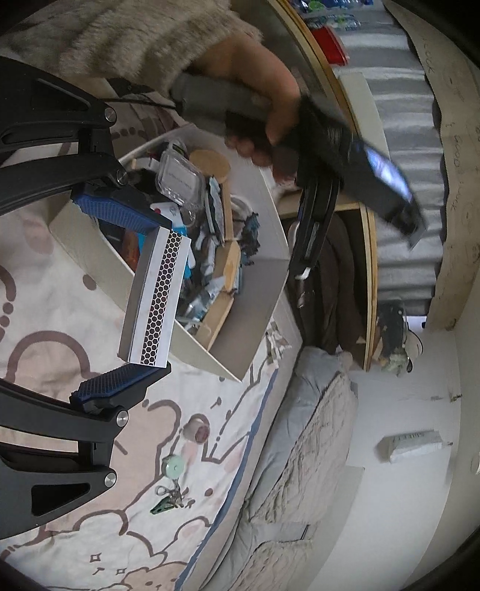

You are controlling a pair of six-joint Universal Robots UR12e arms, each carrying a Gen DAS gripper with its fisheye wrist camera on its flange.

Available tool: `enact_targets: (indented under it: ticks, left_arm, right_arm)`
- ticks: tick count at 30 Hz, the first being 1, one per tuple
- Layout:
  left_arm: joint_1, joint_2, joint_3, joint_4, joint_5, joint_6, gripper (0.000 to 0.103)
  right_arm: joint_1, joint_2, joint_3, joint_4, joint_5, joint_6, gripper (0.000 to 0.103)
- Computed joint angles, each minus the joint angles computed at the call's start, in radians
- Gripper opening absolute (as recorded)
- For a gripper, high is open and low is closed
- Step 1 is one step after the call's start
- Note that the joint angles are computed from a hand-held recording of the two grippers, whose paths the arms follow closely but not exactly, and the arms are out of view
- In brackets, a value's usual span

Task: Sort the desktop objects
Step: 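Lower the scissors into the cardboard box and open the left tool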

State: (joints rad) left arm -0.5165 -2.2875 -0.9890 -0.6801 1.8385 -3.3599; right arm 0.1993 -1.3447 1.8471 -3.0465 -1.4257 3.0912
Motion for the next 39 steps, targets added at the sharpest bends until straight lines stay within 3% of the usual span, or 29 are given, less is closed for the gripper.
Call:
enact_targets:
  ticks: [7,15,21,22,25,29,39]
  left_arm:
    - [0.014,-0.054,0.096,-0.192,-0.023,0.0,0.056]
    - [0.025,-0.11,0.203,-0.304,-0.013,-0.007,0.056]
    - [0.034,-0.142,0.265,-0.368,-0.017,-0.058,0.056]
    - [0.037,-0.139,0.259,-0.361,-0.028,-0.073,0.056]
    - [0.044,-0.124,0.232,-0.333,-0.067,-0.095,0.07]
    - [0.043,-0.095,0.179,-0.261,-0.086,-0.091,0.071]
    - [0.017,0.016,-0.053,0.021,-0.01,-0.005,0.07]
  right_arm:
    - [0.003,0.003,-0.003,0.019,0.006,-0.007,0.069]
    - [0.005,0.011,-0.016,0.048,0.012,-0.014,0.069]
    - [0.009,0.018,-0.023,0.052,0.017,-0.022,0.069]
    - [0.009,0.018,-0.024,0.052,0.017,-0.021,0.069]
    - [0.008,0.018,-0.025,0.054,0.015,-0.021,0.069]
    - [0.005,0.022,-0.032,0.065,0.016,-0.014,0.069]
    - [-0.001,0.063,-0.108,0.122,0.035,0.019,0.069]
